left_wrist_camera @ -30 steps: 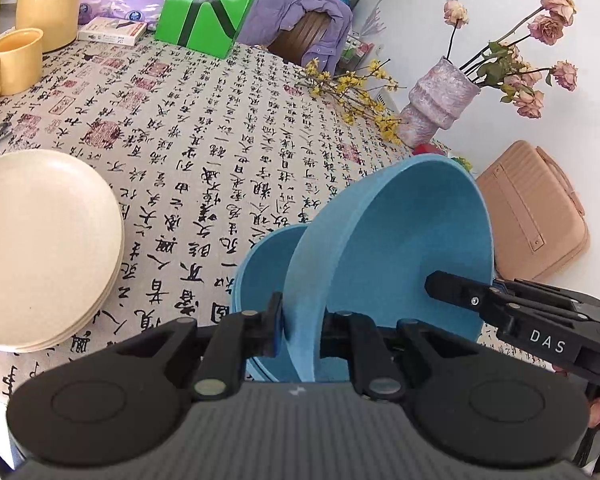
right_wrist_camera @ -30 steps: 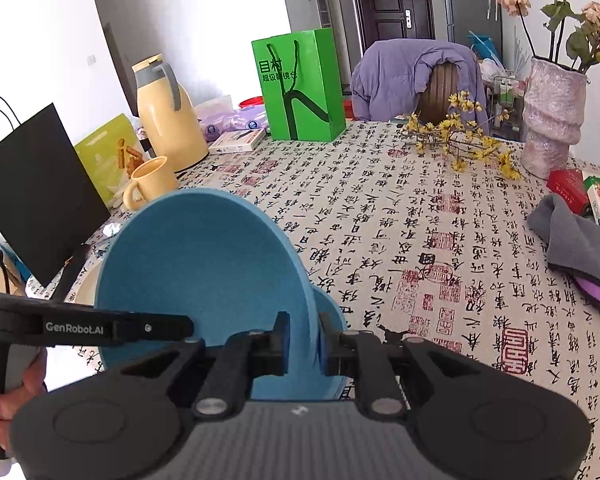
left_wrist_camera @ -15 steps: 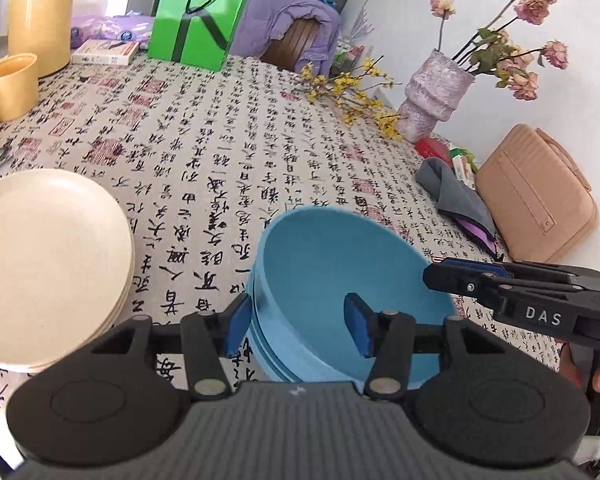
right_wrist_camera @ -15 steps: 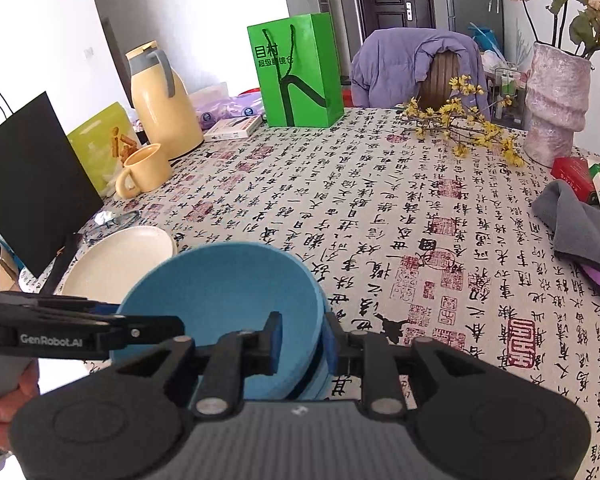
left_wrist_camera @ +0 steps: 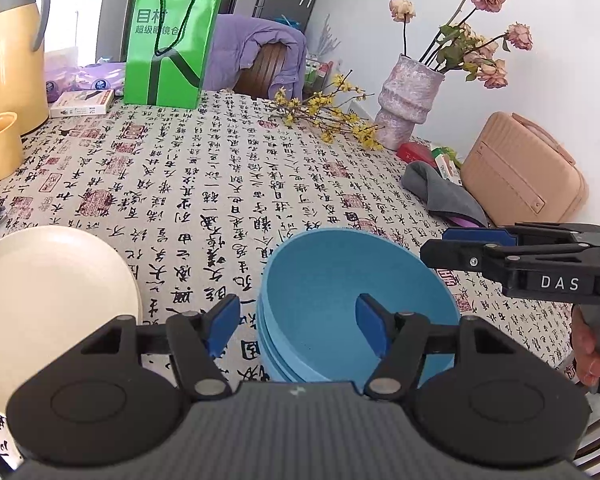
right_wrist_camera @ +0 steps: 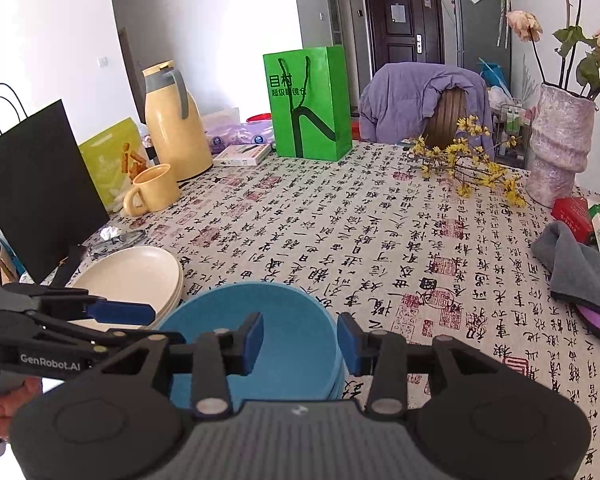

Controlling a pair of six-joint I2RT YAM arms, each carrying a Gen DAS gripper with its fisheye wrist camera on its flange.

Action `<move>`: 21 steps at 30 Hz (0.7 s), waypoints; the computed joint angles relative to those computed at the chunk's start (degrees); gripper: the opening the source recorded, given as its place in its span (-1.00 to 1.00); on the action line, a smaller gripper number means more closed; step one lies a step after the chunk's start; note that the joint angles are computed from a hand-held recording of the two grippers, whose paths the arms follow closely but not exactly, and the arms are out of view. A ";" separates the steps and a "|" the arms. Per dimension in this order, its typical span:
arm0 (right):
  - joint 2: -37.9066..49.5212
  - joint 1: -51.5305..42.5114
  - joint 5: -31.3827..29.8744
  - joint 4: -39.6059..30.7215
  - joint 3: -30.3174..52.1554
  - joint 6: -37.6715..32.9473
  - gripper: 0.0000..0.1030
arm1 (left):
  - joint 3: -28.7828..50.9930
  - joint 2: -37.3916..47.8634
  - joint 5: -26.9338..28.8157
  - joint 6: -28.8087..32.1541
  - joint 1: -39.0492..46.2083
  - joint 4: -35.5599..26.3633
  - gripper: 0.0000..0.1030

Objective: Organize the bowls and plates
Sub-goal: 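Pull both grippers back from the stack of three bowls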

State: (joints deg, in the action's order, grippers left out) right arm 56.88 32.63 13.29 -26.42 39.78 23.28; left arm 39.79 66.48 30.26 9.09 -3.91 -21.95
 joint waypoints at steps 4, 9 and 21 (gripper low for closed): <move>-2.18 4.05 5.81 1.65 -2.09 -0.15 0.08 | -4.72 -5.43 -2.17 1.59 0.61 5.10 0.55; -5.55 13.51 18.28 1.49 -4.67 3.29 0.39 | -10.76 -14.27 -3.34 3.11 2.79 9.37 0.81; 21.48 54.71 59.15 -41.82 2.31 69.44 0.84 | -27.82 -53.77 13.86 10.59 26.08 0.29 1.00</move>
State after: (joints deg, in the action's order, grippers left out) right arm 78.36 87.33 72.44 -68.25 42.09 92.73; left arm 11.97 12.71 44.12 19.68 22.17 -21.67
